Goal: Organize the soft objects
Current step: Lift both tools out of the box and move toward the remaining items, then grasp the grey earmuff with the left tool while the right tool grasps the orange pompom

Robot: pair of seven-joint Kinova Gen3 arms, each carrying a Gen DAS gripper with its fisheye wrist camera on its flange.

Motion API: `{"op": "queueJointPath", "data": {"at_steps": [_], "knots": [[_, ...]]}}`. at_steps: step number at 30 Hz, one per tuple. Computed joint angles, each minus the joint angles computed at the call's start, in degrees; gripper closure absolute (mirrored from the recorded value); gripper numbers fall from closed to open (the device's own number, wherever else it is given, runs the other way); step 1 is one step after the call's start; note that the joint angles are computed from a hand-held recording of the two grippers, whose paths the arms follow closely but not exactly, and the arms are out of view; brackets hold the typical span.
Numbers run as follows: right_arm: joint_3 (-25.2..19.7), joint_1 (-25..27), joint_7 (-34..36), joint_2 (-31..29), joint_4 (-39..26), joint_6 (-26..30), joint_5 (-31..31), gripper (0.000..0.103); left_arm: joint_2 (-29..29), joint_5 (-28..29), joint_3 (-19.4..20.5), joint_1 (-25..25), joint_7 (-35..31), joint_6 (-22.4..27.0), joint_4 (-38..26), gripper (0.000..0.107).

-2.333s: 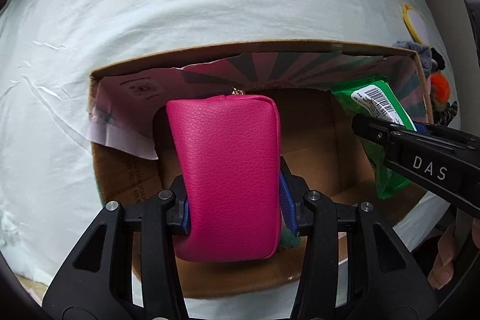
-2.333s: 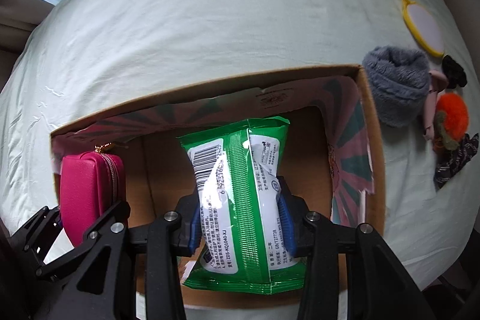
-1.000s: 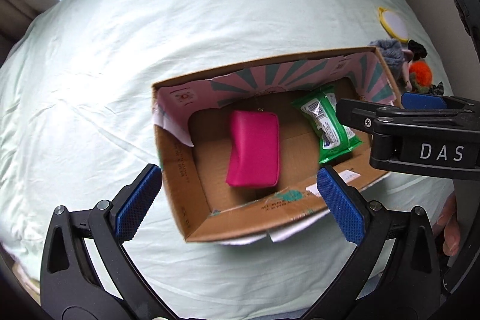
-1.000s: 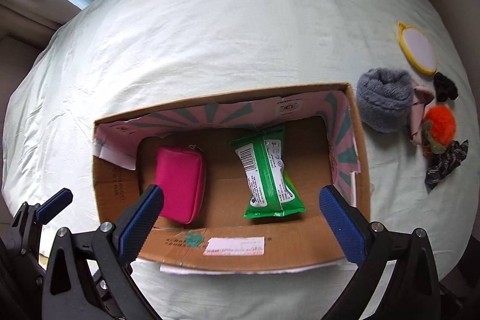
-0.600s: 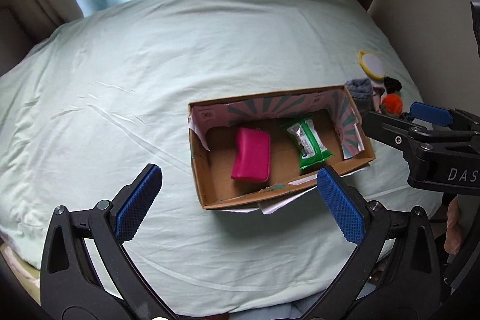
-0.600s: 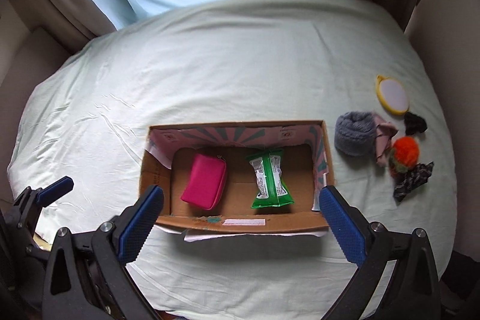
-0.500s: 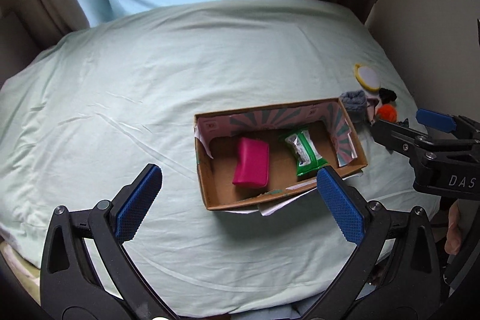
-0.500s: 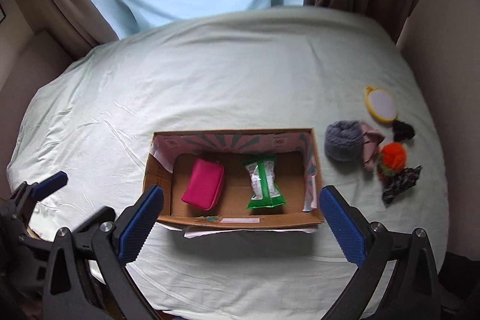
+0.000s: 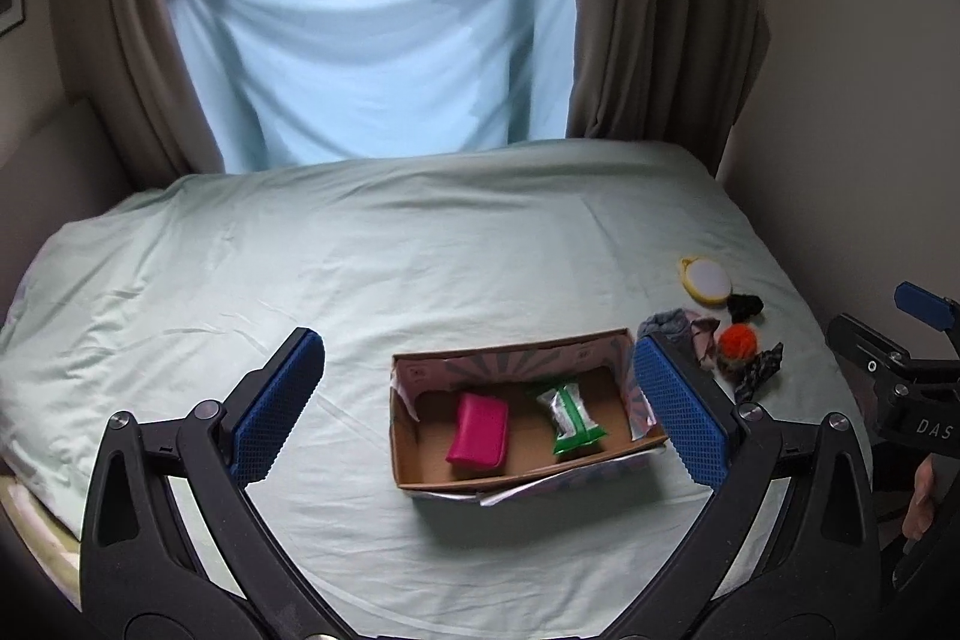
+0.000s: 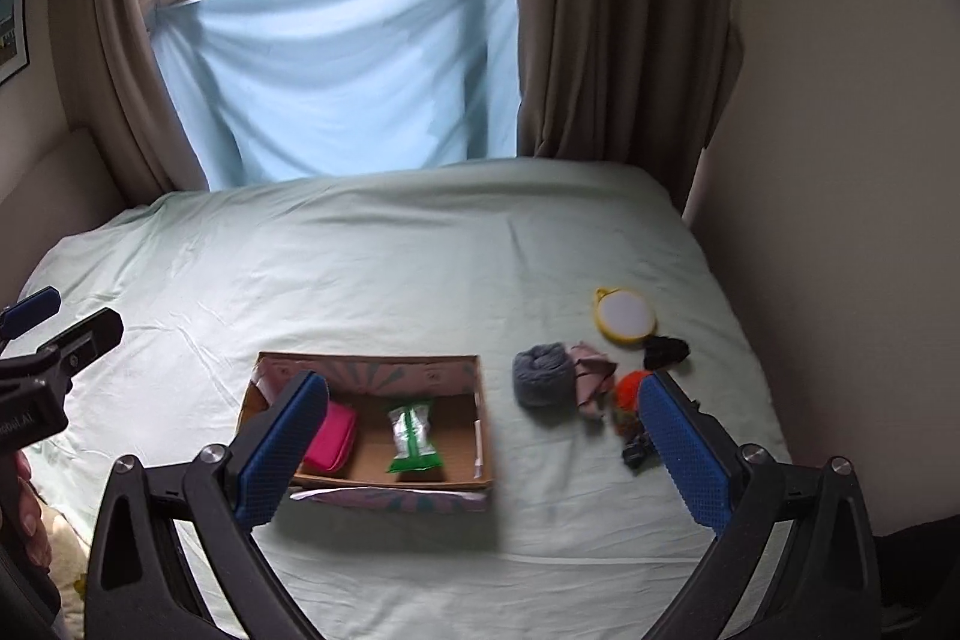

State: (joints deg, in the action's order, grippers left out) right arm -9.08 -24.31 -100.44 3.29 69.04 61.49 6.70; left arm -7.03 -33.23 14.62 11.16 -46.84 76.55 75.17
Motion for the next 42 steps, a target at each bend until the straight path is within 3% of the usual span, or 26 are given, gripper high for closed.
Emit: {"op": "queueJointPath", "data": {"at_steps": [3, 8, 11, 16, 22, 29, 37, 42], "knots": [[2.26, 2.43, 5.63, -0.88, 0.7, -1.17, -4.02, 0.0, 3.21, -4.4, 3.59, 2.53, 4.5, 3.17, -3.14, 0.005], [2.38, 10.83, 17.28, 0.5, -0.23, -1.68, -11.82, 0.0, 10.49, -8.57, 4.39, 9.03, 9.72, 5.35, -8.95, 0.005], [-0.28, 17.93, 24.27, 2.86, -1.75, -0.89, -16.01, 0.0, 15.04, -9.46, 3.43, 12.54, 12.46, 6.13, -12.52, 0.005], [5.85, 19.41, 34.98, 7.39, -4.16, 1.5, -24.14, 0.0, 22.69, -9.28, 0.72, 17.06, 14.88, 7.02, -18.76, 0.005], [5.19, 23.81, 40.65, 14.05, -8.07, 3.61, -26.69, 0.0, 30.72, -4.88, -2.9, 18.5, 14.44, 6.02, -25.18, 0.005], [3.51, 27.01, 44.75, 22.95, -13.97, 6.41, -27.88, 0.0, 39.59, 0.02, -6.09, 17.65, 5.31, 6.14, -32.06, 0.005], [3.63, 25.51, 42.72, 33.29, -23.64, 12.0, -24.22, 0.0, 49.32, 8.61, -7.61, 13.68, -7.18, 7.01, -40.35, 0.005], [3.62, 23.94, 42.34, 39.17, -28.37, 14.84, -21.37, 0.0, 58.11, 13.43, -8.36, 11.47, -16.95, 12.91, -52.37, 0.005]]}}
